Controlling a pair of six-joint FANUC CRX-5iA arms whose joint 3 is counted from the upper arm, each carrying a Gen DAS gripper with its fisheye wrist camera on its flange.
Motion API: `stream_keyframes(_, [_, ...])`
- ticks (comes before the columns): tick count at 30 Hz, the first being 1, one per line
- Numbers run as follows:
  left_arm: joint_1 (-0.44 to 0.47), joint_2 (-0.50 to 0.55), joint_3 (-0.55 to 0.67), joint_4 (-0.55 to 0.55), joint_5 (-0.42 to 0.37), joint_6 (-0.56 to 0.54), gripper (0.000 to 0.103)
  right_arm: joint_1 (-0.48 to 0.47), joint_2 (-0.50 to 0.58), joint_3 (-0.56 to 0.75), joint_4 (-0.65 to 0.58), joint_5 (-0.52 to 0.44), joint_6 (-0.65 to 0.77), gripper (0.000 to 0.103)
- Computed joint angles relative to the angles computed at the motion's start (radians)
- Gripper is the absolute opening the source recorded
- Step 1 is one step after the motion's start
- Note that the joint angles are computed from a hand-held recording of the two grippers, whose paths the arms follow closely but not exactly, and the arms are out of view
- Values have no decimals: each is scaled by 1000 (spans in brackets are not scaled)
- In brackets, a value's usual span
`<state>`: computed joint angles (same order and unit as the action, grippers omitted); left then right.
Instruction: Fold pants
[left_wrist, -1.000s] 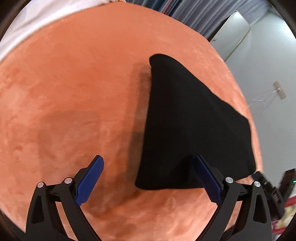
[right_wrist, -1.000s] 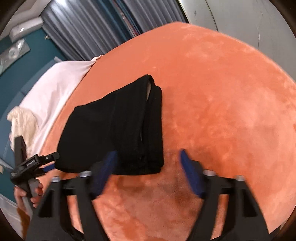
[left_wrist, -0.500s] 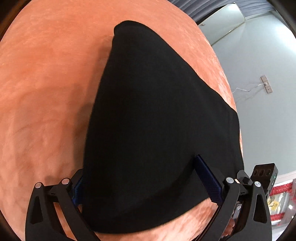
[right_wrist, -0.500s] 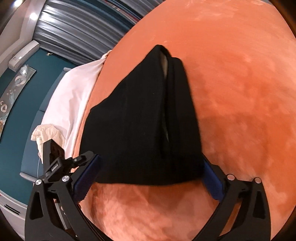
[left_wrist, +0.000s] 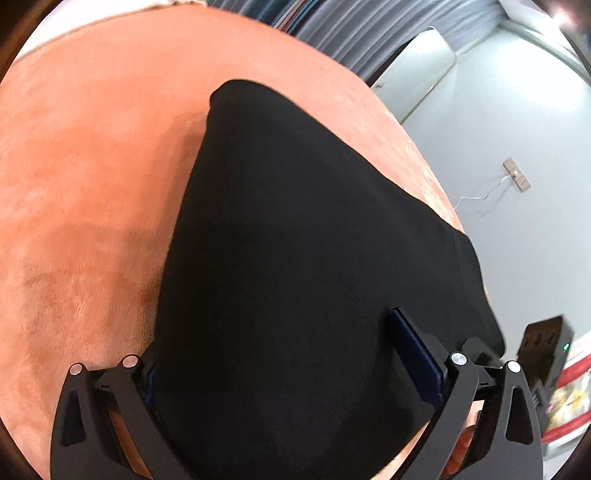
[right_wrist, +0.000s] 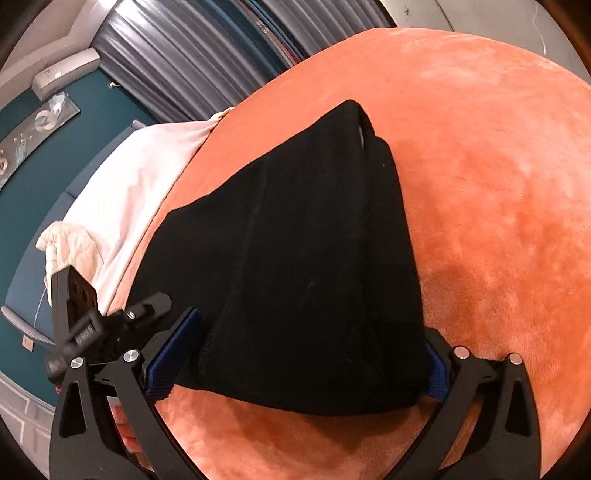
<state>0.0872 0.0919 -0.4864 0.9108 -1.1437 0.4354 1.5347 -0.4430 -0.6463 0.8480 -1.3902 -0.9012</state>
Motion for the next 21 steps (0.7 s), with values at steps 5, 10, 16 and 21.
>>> stream_keyframes(5, [15,3,14,1,-18,55,68,31,-32,-37,48,-13,-167,42])
stream_keyframes(10, [61,10,51,-17,-114,107,34,36,0,9,85,-16,-162,37])
stream_keyframes(16, [146,-81,29,-80,-257,105,30,156,47,115,93,-112,-144,37])
stream_keyframes(21, [251,-103,-36,-135,-327,39,35,300,60,103,10,-160,-284,38])
